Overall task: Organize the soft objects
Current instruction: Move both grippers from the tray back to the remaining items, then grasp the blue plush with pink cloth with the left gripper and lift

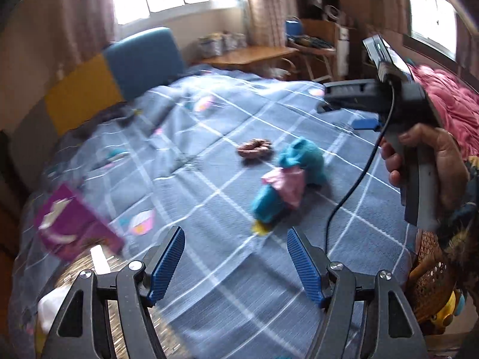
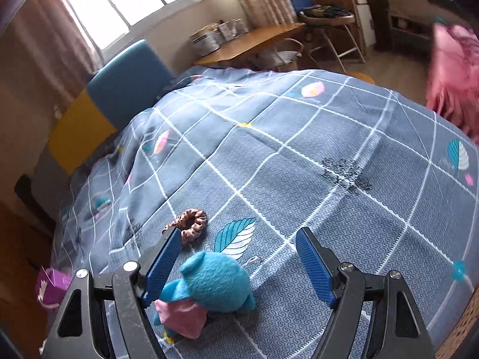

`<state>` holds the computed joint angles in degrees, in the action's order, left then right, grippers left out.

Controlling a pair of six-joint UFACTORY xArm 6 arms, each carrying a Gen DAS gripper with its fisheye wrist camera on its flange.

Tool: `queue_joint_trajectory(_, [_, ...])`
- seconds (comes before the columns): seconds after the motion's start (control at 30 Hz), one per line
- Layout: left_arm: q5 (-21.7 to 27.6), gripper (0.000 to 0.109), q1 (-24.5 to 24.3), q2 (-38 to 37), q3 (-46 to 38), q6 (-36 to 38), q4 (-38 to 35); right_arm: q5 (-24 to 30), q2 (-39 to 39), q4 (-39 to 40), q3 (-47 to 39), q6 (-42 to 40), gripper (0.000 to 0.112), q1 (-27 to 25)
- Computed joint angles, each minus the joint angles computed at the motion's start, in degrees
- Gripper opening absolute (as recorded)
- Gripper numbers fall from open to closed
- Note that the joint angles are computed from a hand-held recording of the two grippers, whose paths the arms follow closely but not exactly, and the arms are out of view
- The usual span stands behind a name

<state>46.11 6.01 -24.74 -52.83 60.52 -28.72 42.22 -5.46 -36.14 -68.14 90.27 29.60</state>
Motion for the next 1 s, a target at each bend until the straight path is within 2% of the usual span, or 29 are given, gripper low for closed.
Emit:
queue_joint_trajectory(0.1, [-0.13, 0.081, -3.71, 3.91, -0.7, -0.62, 0.68, -1.97, -0.94, 1.02, 1.48, 0.86, 0.079, -0.58])
queue_joint_trajectory(0.5, [-2.65, 0.083, -10.91, 18.71, -9.33, -2.61, 4.65, -8.25, -0.76, 8.71, 4.09, -2.24, 0.08, -2.29])
queue_joint_trajectory(0.63, [-0.22, 0.086, -12.06, 22.54, -12.47, -3.31, 4.64, -8.75, -1.14, 10.72, 5.03, -2.33, 0.081, -2.79])
queue_joint_trajectory(0.73, [-0.4, 0.086, -12.77, 24.09, -13.2, -4.2, 4.59, -9.81, -1.05, 12.44, 5.45, -3.06, 0.081, -3.09])
queue_joint_trajectory(0.77, [0.79, 0.082, -12.63, 24.84, -13.96, -5.34, 4.62, -9.53, -0.97, 12.3, 5.29, -3.09, 0.081, -3.04])
queue_joint_trajectory(0.8, [1.65, 0.056, -12.48, 25.37, -14.47, -6.68, 4.77, -9.25, -0.9, 12.01, 5.13, -3.02, 0.081, -2.99])
queue_joint_trajectory(0.83, [2.12, 0.038, -12.21, 25.63, -14.61, -7.49, 4.59, -8.96, -0.79, 11.67, 4.93, -2.96, 0.081, -2.93])
queue_joint_trajectory(0.87, [2.76, 0.038, -11.59, 25.45, -14.41, -7.6, 3.49, -8.72, -0.62, 11.49, 4.7, -3.02, 0.081, -2.92])
queue_joint_trajectory(0.93, [4.65, 0.029, -10.21, 24.44, -13.75, -6.87, 1.28, -8.97, -0.39, 11.16, 4.51, -3.24, 0.081, -2.89])
queue_joint_trajectory(1.0, [5.01, 0.028, -8.51, 21.98, -11.72, -7.74, -0.11, -8.16, 0.04, 10.75, 3.79, -4.16, 0.081, -2.67])
